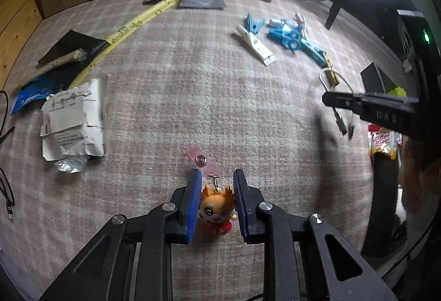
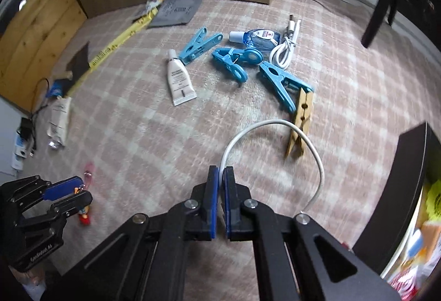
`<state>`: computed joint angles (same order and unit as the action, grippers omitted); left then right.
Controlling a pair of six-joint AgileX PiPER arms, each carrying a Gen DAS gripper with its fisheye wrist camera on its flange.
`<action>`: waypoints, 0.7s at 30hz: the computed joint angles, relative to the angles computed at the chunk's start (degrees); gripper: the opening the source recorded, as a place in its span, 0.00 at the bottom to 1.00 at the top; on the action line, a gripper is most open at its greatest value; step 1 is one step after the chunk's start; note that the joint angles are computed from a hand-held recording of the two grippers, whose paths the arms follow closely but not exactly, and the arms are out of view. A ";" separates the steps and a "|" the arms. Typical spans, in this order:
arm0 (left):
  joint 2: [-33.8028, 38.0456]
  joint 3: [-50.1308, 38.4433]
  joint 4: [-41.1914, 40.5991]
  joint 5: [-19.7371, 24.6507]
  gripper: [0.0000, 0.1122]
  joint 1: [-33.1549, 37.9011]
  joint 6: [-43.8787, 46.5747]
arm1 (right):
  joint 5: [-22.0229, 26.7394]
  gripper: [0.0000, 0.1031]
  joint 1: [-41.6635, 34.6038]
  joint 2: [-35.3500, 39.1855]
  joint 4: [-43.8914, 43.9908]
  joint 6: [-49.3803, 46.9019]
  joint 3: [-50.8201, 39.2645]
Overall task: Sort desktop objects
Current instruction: 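Carry the dragon keychain and white cable into the black bin and release both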
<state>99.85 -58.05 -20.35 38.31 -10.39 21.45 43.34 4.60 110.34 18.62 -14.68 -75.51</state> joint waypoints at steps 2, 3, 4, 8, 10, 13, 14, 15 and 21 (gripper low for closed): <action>-1.18 0.59 -0.71 0.24 0.20 1.17 1.44 | -0.87 0.04 -0.60 -2.16 2.28 -1.23 2.20; -2.13 0.71 -1.43 1.03 0.20 1.96 2.33 | -1.43 0.04 -1.04 -3.80 3.81 -2.09 3.71; -2.74 0.42 -1.88 2.09 0.20 2.71 2.96 | -1.68 0.04 -1.29 -4.82 4.72 -2.59 4.62; -7.07 1.36 -2.44 4.35 0.20 3.88 3.92 | -2.13 0.04 -1.84 -9.83 7.78 -3.33 7.44; -8.97 1.98 -2.72 4.99 0.20 3.79 4.10 | -2.42 0.04 -2.47 -12.48 10.48 -4.51 9.21; -11.39 2.04 -3.05 6.18 0.20 3.01 4.66 | -3.15 0.04 -2.70 -15.95 11.73 -4.70 11.41; -12.10 2.07 -3.06 6.44 0.20 2.54 4.62 | -3.00 0.04 -2.95 -17.04 12.29 -4.92 11.92; -13.00 2.10 -3.31 6.90 0.20 2.00 4.72 | -2.95 0.04 -3.29 -18.47 12.79 -5.09 12.69; -16.21 1.64 -3.42 7.92 0.20 -3.20 3.57 | -1.78 0.04 -6.95 -27.07 14.34 -5.89 17.30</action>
<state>83.65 -56.40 -23.77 46.23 -13.59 25.02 41.55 -2.35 83.27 32.97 -20.57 -58.20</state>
